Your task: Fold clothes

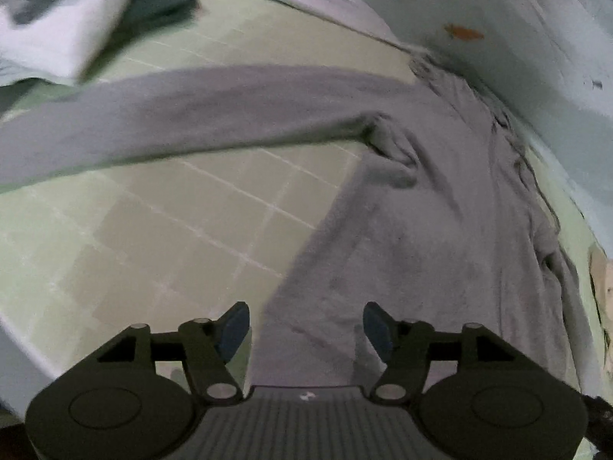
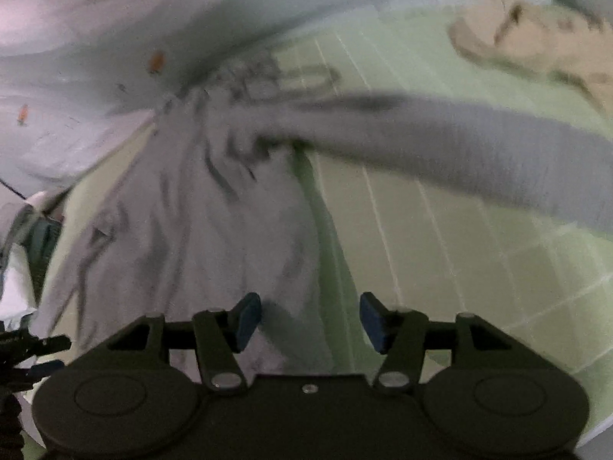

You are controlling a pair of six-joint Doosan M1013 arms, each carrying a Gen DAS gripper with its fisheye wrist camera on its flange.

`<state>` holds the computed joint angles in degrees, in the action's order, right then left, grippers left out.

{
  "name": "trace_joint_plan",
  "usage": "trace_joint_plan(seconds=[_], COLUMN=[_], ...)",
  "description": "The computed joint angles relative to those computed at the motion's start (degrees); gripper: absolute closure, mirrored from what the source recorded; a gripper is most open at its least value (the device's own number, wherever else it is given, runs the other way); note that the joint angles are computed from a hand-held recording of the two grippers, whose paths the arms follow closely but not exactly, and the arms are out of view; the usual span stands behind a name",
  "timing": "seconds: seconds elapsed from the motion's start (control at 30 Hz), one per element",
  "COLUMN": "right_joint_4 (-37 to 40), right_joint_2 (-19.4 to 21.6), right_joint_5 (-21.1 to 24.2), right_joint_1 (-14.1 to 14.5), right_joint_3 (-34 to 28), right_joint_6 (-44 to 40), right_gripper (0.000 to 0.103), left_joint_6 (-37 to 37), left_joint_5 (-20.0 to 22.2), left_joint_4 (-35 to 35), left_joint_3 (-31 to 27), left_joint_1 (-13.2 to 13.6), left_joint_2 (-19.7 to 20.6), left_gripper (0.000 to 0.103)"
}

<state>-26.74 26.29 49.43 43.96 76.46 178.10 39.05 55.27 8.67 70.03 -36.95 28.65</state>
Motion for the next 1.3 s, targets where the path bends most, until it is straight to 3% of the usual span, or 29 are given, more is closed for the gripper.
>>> trace_joint_plan(seconds=[0.03,0.07,0.1,0.17,0.27,0.33,0.4,0.43,0.47,0.53,0.57,0.6,0.7,0.9,1.03,1.1,1.2,1.23,1.27,1.3], right_joint_4=[0.1,-0.4,0.2,-1.1,-0.8,5.7,10.2,9.4,7.6,2.1,0.5,-1.2,-5.3,-1.4,4.8,8.3,11.3,11.3,11.3,11.4], right_joint_2=[0.1,0.0,-0.3,-1.4,-2.8,-1.2,0.5,1.0,1.5,2.3,3.0,3.7,6.2,14.5,22.8,27.3,32.2,33.5,34.8,36.7], right_joint_5=[-1.1,-2.6,-4.1,-5.5,-3.4,3.5,7.3,8.3,8.9,8.3,7.9,7.5,6.2,2.4,4.5,7.6,11.2,11.8,12.5,13.9], right_joint_1=[0.0,0.1,0.1,0.7,1.6,1.4,0.6,0.5,0.5,0.2,-0.4,-1.0,-2.9,-9.5,-14.0,-15.6,-16.7,-16.8,-16.9,-17.0], right_joint_3=[0.4,0.9,1.3,1.9,2.1,-0.7,-3.7,-5.0,-6.1,-7.9,-9.0,-10.1,-14.2,-25.6,-37.4,-44.3,-52.3,-54.4,-56.8,-60.5], right_joint_6=[0.2,0.3,-0.7,0.3,-1.5,-11.8,-17.9,-19.0,-19.5,-19.2,-19.4,-19.6,-20.9,-27.7,-34.6,-39.5,-47.6,-50.9,-54.6,-57.2], right_gripper=[0.054,0.082,0.094,0.096,0.096,0.095,0.089,0.08,0.058,0.027,0.024,0.024,0.024,0.024,0.024,0.025,0.024,0.032,0.06,0.079], left_joint_6=[1.0,1.0,2.3,3.6,4.3,3.1,2.4,2.7,2.7,1.8,1.3,1.1,1.6,4.2,6.2,7.5,8.3,8.4,8.8,9.4], left_joint_5=[1.1,2.8,3.8,4.8,6.4,7.7,8.0,8.2,8.2,8.0,8.1,8.1,8.1,13.3,19.6,22.6,24.5,24.8,25.3,25.9], left_joint_4=[-0.1,1.9,3.1,1.0,-2.3,-4.7,-6.2,-6.3,-5.2,-1.2,1.0,2.6,3.6,3.2,3.1,3.4,3.9,4.2,5.0,6.1], left_joint_3=[-0.8,-1.8,-2.3,-2.2,-1.1,0.1,0.2,-0.3,-1.0,-2.7,-4.0,-5.4,-10.5,-23.5,-34.1,-39.2,-43.2,-44.0,-44.7,-45.5], left_joint_1=[-0.1,-0.7,-1.1,-1.1,-0.9,-0.5,0.0,0.2,0.2,0.0,0.0,0.1,1.1,2.7,3.7,4.1,4.3,4.3,4.1,3.9], left_joint_2=[0.7,1.4,1.7,1.1,-0.2,-0.8,-1.1,-1.2,-1.1,-0.6,-0.1,0.7,3.6,12.1,19.1,22.4,25.1,25.7,26.2,26.7], left_gripper=[0.039,0.053,0.084,0.087,0.086,0.084,0.075,0.074,0.07,0.059,0.046,0.035,0.032,0.023,0.023,0.023,0.019,0.015,0.013,0.012])
